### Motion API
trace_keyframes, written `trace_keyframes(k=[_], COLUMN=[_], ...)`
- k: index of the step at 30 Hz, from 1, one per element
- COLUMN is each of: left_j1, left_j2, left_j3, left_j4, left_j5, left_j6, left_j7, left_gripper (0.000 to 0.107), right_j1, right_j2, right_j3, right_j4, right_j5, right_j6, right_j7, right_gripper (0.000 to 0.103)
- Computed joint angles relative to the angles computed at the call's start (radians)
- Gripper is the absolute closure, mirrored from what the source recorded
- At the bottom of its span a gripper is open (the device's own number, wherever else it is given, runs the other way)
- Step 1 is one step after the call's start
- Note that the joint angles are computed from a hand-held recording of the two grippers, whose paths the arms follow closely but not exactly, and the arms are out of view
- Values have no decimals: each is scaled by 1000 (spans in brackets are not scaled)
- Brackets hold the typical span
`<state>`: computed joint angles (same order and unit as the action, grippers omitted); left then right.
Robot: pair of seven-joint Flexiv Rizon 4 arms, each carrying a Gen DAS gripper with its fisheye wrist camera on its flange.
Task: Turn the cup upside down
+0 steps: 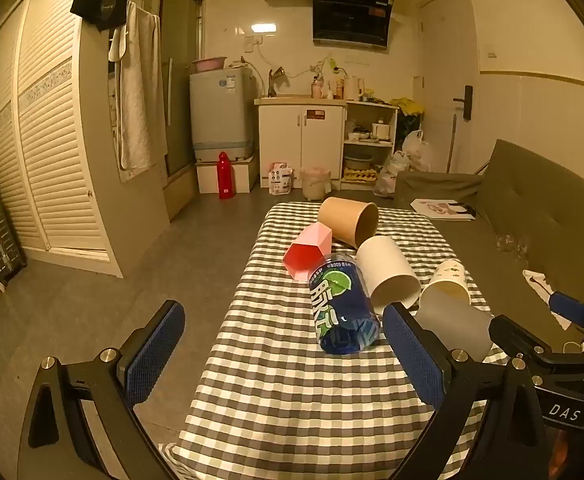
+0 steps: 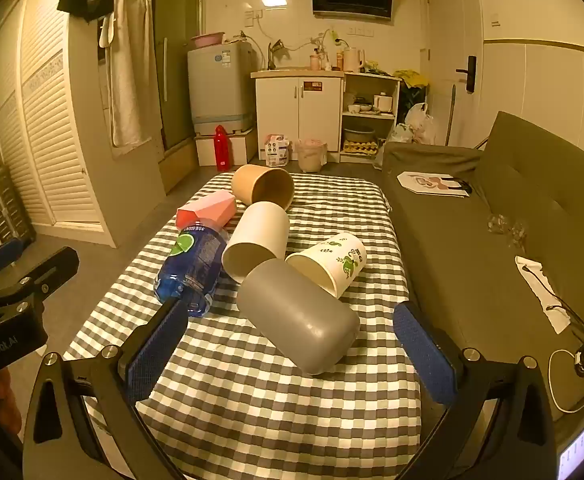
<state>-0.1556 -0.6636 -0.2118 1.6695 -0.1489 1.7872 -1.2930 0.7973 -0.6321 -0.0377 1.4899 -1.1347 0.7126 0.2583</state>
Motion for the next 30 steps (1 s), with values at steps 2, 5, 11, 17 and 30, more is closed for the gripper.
trace_keyframes(k=[2,5,11,17,30], left_j1=[-6,-6,-5,4,23], left_j2=[-2,-5,-5,-4,-2], left_j3=[8,5,6,-6,-23], left_j4=[-3,-9,-5,-1,0], left_j5=[1,3,-1,7,10], left_j6=[1,-1,4,10,2], left_j7=[2,4,-7,-6,-6], left_gripper=[5,5,5,5,5], right_j1=[-1,-1,-1,0,-2], right_j2=[1,3,1,1,-2], right_j3=[-1,-2,0,1,0], right_j4=[3,7,4,4,-1], right_j5=[-5,-12,-5,-4,2], right_j6=[4,5,2,-1,3], right_j7=[5,10,4,3,-1], right_gripper=[0,0,0,0,0])
